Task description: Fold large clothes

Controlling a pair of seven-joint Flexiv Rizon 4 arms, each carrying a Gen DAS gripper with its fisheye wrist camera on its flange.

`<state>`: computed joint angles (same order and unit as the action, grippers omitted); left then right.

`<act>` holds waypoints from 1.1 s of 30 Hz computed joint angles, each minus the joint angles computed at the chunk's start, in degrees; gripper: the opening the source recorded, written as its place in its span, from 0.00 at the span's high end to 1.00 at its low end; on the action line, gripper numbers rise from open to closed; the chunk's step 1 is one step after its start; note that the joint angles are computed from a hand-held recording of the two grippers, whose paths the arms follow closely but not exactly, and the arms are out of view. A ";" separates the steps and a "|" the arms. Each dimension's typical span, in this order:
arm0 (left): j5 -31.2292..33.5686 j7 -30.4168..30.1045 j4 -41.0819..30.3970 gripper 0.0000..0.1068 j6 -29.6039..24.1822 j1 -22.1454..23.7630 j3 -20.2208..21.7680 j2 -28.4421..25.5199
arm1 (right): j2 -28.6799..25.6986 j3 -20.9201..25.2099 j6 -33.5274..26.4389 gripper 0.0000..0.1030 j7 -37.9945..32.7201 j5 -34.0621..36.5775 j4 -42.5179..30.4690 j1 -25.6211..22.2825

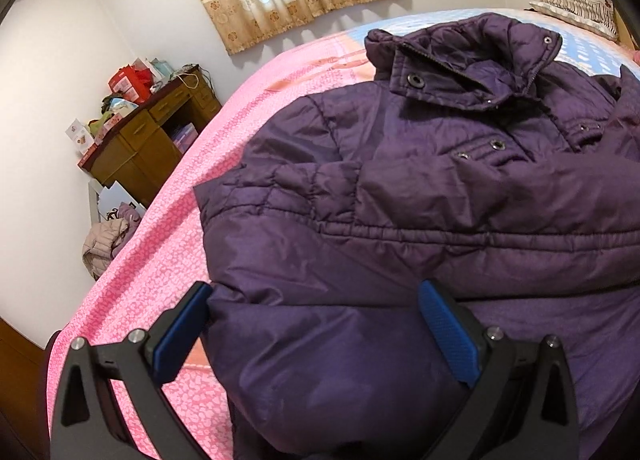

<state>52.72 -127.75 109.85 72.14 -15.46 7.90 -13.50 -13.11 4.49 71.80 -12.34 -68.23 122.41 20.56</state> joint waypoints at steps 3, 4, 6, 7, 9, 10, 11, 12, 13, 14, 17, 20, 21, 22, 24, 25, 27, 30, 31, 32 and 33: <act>0.15 -0.13 -0.08 0.04 -0.22 -0.12 -0.01 -0.01 | -0.09 0.14 -1.00 0.27 -0.41 0.05 -0.19 0.28; 0.31 -0.25 -0.07 0.04 -0.30 -0.17 0.01 0.03 | -0.19 0.18 -1.14 0.26 -0.56 0.16 -0.30 0.33; 0.42 -0.39 0.00 0.04 -0.39 -0.18 -0.04 0.14 | -0.19 0.19 -1.19 0.26 -0.56 0.22 -0.31 0.38; 0.21 -0.21 -0.07 0.04 -0.37 -0.04 -0.17 0.04 | -0.21 0.21 -1.32 0.26 -0.57 0.22 -0.35 0.44; 0.43 -0.38 -0.09 0.04 -0.47 -0.11 -0.14 0.08 | -0.29 0.25 -1.60 0.26 -0.74 0.38 -0.46 0.54; 0.46 -0.39 -0.06 0.04 -0.49 -0.09 -0.16 0.10 | -0.30 0.23 -1.60 0.26 -0.71 0.34 -0.48 0.56; 0.31 -0.29 -0.12 0.04 -0.43 0.00 -0.24 0.02 | -0.29 0.20 -1.47 0.26 -0.67 0.32 -0.46 0.52; 0.35 -0.32 -0.11 0.04 -0.45 -0.02 -0.23 0.03 | -0.25 0.23 -1.50 0.26 -0.74 0.40 -0.42 0.52; 0.34 -0.29 -0.08 0.04 -0.49 -0.02 -0.22 0.08 | -0.30 0.24 -1.56 0.26 -0.74 0.44 -0.48 0.57; 0.42 -0.31 -0.04 0.04 -0.58 -0.05 -0.21 0.11 | -0.38 0.24 -1.70 0.26 -0.72 0.43 -0.57 0.66; 0.43 -0.23 0.09 0.04 -0.67 0.03 -0.26 0.32 | -0.37 0.21 -1.96 0.25 -0.81 0.31 -0.59 0.71; 0.44 -0.20 0.15 0.04 -0.66 0.16 -0.33 0.39 | -0.39 0.23 -1.98 0.25 -0.70 0.28 -0.62 0.71; 0.60 -0.31 0.16 0.04 -0.66 0.15 -0.31 0.42 | -0.37 0.21 -2.01 0.25 -0.76 0.25 -0.59 0.69; 0.56 -0.23 0.21 0.04 -0.56 0.27 -0.32 0.45 | -0.35 0.20 -2.10 0.25 -0.82 0.22 -0.60 0.68; -0.20 0.43 0.54 0.04 -0.43 0.61 -0.50 0.70 | -0.32 0.26 -2.44 0.25 -0.92 0.26 -0.67 0.76; -0.69 0.86 0.57 0.04 -0.74 0.68 -0.64 0.89 | -0.07 0.17 -2.17 0.25 -0.54 -0.14 -0.54 0.67; -2.16 2.30 0.96 0.04 -2.15 0.91 -0.97 2.09 | 1.22 -0.02 0.99 0.26 0.52 -1.77 0.51 -0.39; -4.10 3.57 3.78 0.04 -0.33 2.26 -1.31 6.61 | 6.28 -2.34 12.10 0.26 12.49 -12.77 3.53 -4.94; -3.41 2.60 4.46 0.04 0.83 2.69 -1.47 8.13 | 8.68 -2.69 14.07 0.26 18.88 -17.22 4.51 -7.49; -2.45 1.56 4.61 0.04 1.11 3.10 -1.92 9.02 | 9.74 -2.65 14.37 0.26 21.53 -18.79 5.05 -8.74; -0.19 -0.81 4.42 0.04 1.16 3.25 -2.32 10.32 | 10.79 -2.17 14.13 0.26 22.00 -17.70 5.98 -10.07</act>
